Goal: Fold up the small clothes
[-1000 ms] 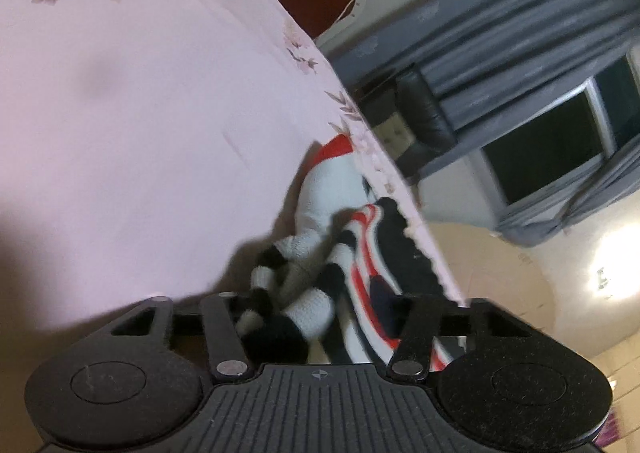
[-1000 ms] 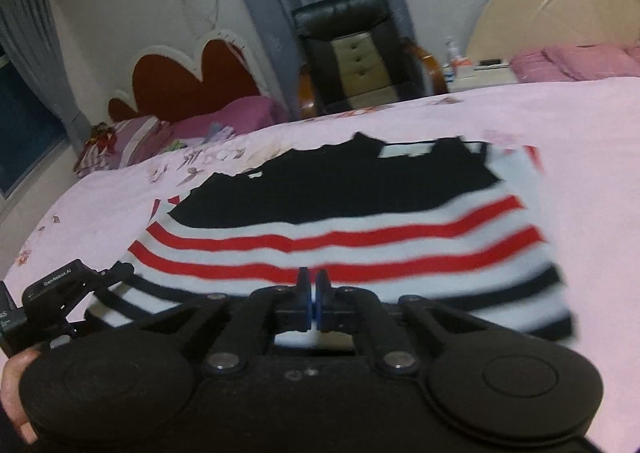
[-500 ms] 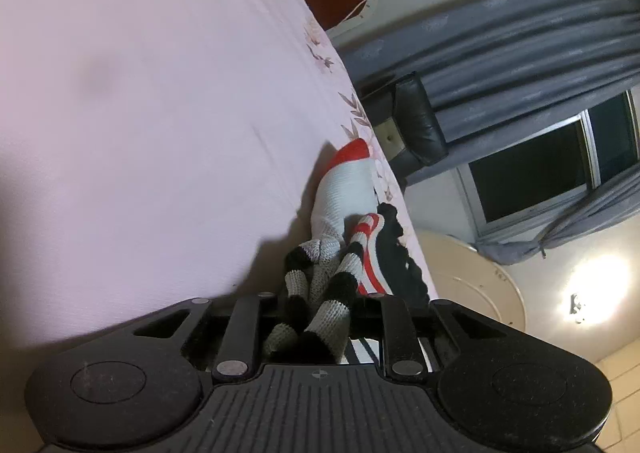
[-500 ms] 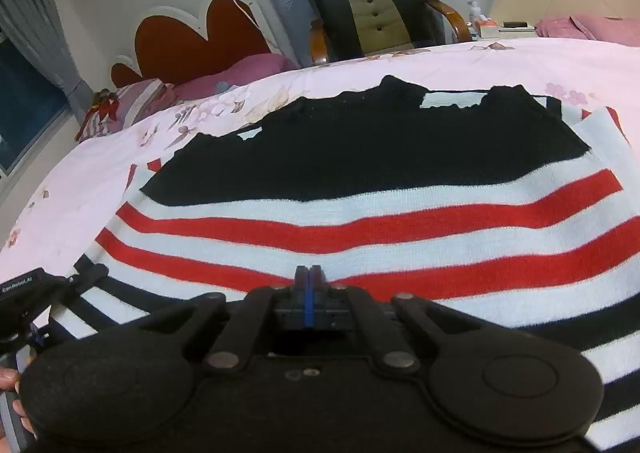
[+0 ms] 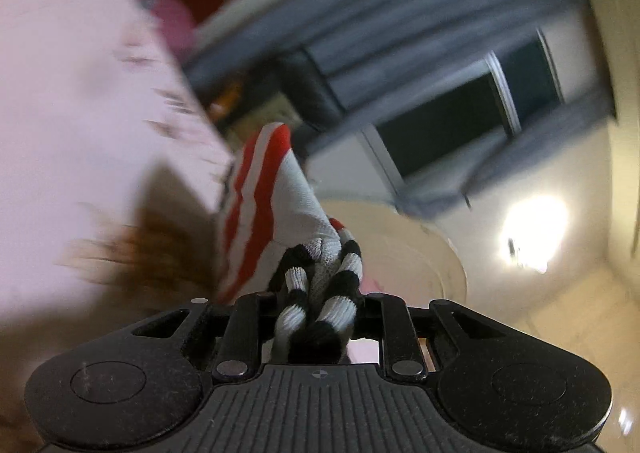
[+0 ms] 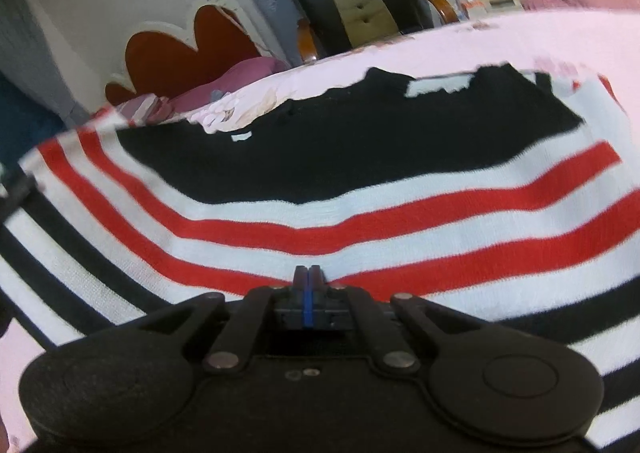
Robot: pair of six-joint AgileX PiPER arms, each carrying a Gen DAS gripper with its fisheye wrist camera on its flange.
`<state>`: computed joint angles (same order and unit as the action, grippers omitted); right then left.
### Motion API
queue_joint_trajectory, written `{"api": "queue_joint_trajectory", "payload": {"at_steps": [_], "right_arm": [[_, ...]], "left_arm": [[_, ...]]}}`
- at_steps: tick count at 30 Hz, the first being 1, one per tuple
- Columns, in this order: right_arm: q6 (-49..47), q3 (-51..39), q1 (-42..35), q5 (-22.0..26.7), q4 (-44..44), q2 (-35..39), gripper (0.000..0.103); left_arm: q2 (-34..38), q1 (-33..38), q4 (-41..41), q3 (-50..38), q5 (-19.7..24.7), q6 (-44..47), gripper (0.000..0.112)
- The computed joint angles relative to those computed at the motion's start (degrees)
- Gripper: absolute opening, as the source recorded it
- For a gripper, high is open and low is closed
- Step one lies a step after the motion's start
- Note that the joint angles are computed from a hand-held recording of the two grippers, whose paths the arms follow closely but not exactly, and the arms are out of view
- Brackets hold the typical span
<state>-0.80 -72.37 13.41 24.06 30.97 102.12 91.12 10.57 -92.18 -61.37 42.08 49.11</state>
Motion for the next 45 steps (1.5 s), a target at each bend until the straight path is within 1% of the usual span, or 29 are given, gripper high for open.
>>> {"api": "queue_joint_trajectory", "payload": {"at_steps": [1, 3, 4, 5, 7, 9, 11, 12, 13, 14, 15, 16, 17, 20, 21, 22, 24, 25, 26, 28, 33, 34, 35, 36, 37, 39, 41, 43, 45], "right_arm": [[1.6, 0.7, -0.9, 0.3, 0.8, -1.1, 0.0], [5.5, 5.7, -3.0, -2.8, 1.0, -5.8, 0.0], [5.2, 9.0, -5.0, -4.1, 3.2, -8.9, 0.009], [4.6, 11.8, -6.8, -5.1, 4.7, -11.6, 0.009], [-1.9, 17.6, -12.5, -5.4, 12.3, -17.4, 0.009], [-6.2, 21.0, -18.5, -3.3, 16.7, -21.8, 0.009], [-9.7, 22.9, -25.1, 1.1, 19.2, -25.4, 0.013], [-11.9, 23.4, -28.1, 3.4, 20.9, -26.8, 0.013], [-14.8, 24.2, -31.2, 6.0, 23.2, -28.2, 0.017], [-17.6, 24.8, -33.9, 8.3, 25.4, -29.1, 0.023], [-19.6, 25.2, -36.2, 10.6, 27.1, -29.8, 0.026], [-20.7, 25.6, -37.2, 11.5, 28.4, -30.1, 0.033], [-21.9, 26.0, -38.0, 12.4, 30.0, -30.2, 0.041], [-24.6, 25.8, -37.3, 14.1, 33.6, -28.9, 0.043], [-24.6, 25.0, -36.0, 14.4, 33.5, -28.1, 0.043], [-23.6, 23.9, -34.1, 14.4, 32.7, -27.3, 0.043], [-23.3, 21.1, -30.9, 14.8, 32.3, -24.1, 0.048], [-22.8, 19.9, -29.8, 15.0, 32.0, -22.7, 0.058], [-22.4, 18.9, -28.9, 15.0, 31.9, -21.3, 0.064], [-22.4, 16.7, -27.5, 15.3, 32.6, -18.0, 0.064], [-20.3, 10.7, -27.2, 18.0, 34.1, -9.1, 0.064], [-20.3, 9.3, -27.0, 18.5, 34.1, -7.5, 0.063], [-21.2, 7.9, -27.0, 19.9, 34.7, -5.9, 0.058], [-21.4, 5.7, -26.6, 21.5, 33.9, -4.1, 0.056], [-19.6, 4.1, -25.1, 21.2, 30.8, -3.5, 0.048], [-15.8, 1.0, -22.1, 19.4, 23.1, -2.7, 0.04], [-15.6, -0.2, -19.8, 17.8, 17.8, -3.4, 0.021], [-17.6, 0.9, -17.5, 14.5, 14.2, -6.2, 0.017], [-21.2, 3.9, -15.2, 9.5, 11.9, -10.8, 0.017]], "left_arm": [[0.0, -3.2, 2.8, -2.3, -1.7, -1.8, 0.021], [1.3, -9.6, 9.3, -6.8, -5.0, -6.4, 0.021], [2.7, -12.4, 12.7, -9.0, -6.0, -9.3, 0.021], [4.3, -15.4, 16.0, -11.0, -6.9, -12.2, 0.021], [7.5, -20.2, 20.7, -13.6, -8.1, -16.5, 0.021], [11.5, -25.0, 27.2, -16.5, -8.7, -21.9, 0.021], [14.8, -29.0, 35.9, -19.1, -9.4, -28.9, 0.021], [15.1, -31.2, 38.8, -18.5, -11.9, -30.6, 0.021], [14.3, -32.6, 40.5, -17.6, -14.5, -31.1, 0.026], [13.6, -33.1, 40.2, -17.1, -14.8, -30.2, 0.047], [12.6, -32.6, 37.5, -17.2, -12.8, -28.5, 0.062], [11.4, -31.7, 33.2, -16.7, -10.4, -24.6, 0.078], [9.8, -31.0, 31.2, -15.8, -9.4, -21.6, 0.079], [2.1, -26.0, 25.9, -10.2, -7.4, -11.8, 0.078], [0.4, -23.1, 24.9, -8.8, -7.0, -11.0, 0.078], [-0.8, -20.4, 24.4, -7.4, -8.0, -10.3, 0.078], [-2.6, -16.2, 27.9, -5.1, -10.0, -12.6, 0.078], [-1.5, -13.2, 29.8, -5.8, -8.8, -15.1, 0.078], [-0.5, -11.4, 30.6, -6.3, -7.3, -16.4, 0.078], [1.2, -9.6, 34.8, -7.1, -7.0, -18.6, 0.078], [5.3, -13.1, 42.3, -9.8, -9.2, -23.6, 0.078], [6.4, -13.5, 41.1, -9.5, -10.5, -22.2, 0.078], [7.3, -13.9, 40.4, -9.6, -11.2, -21.6, 0.078], [7.4, -13.7, 40.0, -9.6, -10.9, -21.7, 0.078], [7.6, -13.6, 39.7, -9.5, -10.9, -21.5, 0.078], [9.2, -14.3, 39.7, -10.3, -11.8, -21.2, 0.078], [9.2, -14.2, 39.7, -10.7, -12.1, -21.0, 0.078], [9.9, -14.0, 37.9, -11.5, -12.4, -19.7, 0.078], [11.1, -14.4, 38.0, -13.3, -12.3, -20.1, 0.078]]}}
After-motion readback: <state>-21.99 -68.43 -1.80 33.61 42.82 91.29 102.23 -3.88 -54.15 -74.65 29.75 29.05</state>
